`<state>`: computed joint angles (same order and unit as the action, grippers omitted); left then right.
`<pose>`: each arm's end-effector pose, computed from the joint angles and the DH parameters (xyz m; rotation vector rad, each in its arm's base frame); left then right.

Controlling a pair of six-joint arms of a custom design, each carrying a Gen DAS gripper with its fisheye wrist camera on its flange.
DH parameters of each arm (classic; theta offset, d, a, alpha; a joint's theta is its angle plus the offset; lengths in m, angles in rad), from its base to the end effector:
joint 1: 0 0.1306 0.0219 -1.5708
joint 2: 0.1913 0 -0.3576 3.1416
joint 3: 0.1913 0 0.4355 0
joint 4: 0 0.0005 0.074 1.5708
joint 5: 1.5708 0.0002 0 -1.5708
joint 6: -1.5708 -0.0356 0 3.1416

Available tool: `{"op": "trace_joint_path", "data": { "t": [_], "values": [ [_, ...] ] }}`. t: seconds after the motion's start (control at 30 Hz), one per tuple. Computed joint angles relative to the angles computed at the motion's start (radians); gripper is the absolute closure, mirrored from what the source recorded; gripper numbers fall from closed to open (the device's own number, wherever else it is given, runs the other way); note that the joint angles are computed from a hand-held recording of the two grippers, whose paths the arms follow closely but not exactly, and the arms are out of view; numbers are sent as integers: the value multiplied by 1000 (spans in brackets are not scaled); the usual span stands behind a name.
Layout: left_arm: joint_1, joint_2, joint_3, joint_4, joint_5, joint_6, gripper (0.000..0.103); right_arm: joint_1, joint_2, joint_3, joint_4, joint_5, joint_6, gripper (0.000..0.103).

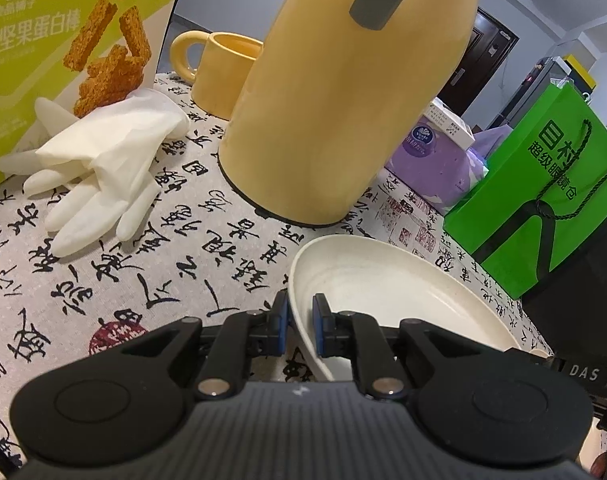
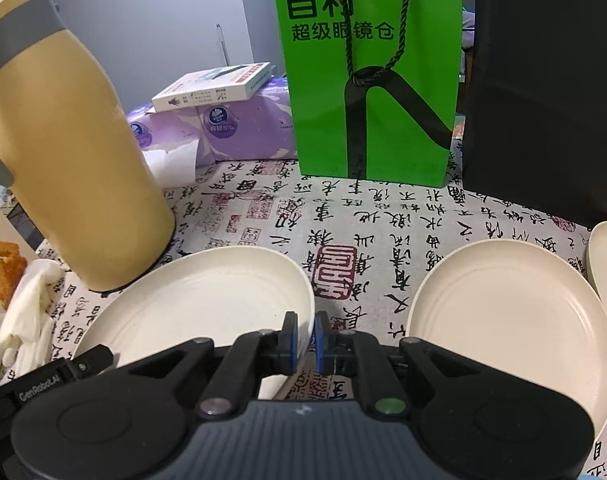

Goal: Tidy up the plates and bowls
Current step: 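Lift the cream plate with the left tool off the table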

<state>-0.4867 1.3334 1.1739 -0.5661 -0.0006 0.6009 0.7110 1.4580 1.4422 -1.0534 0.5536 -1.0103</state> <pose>0.4570 -0.2424 0.3458 -0.1350 2.3573 -0.5488 0.4182 0.3348 0.3887 0.5320 2.3533 0.0218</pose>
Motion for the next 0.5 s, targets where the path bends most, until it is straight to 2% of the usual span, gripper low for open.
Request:
{"op": "trace_joint_path", "data": {
  "t": [0.5],
  "values": [
    [-12,-53,-30,41,-28,-19,90,41,-44,-37,52,93,53,94]
  ]
}}
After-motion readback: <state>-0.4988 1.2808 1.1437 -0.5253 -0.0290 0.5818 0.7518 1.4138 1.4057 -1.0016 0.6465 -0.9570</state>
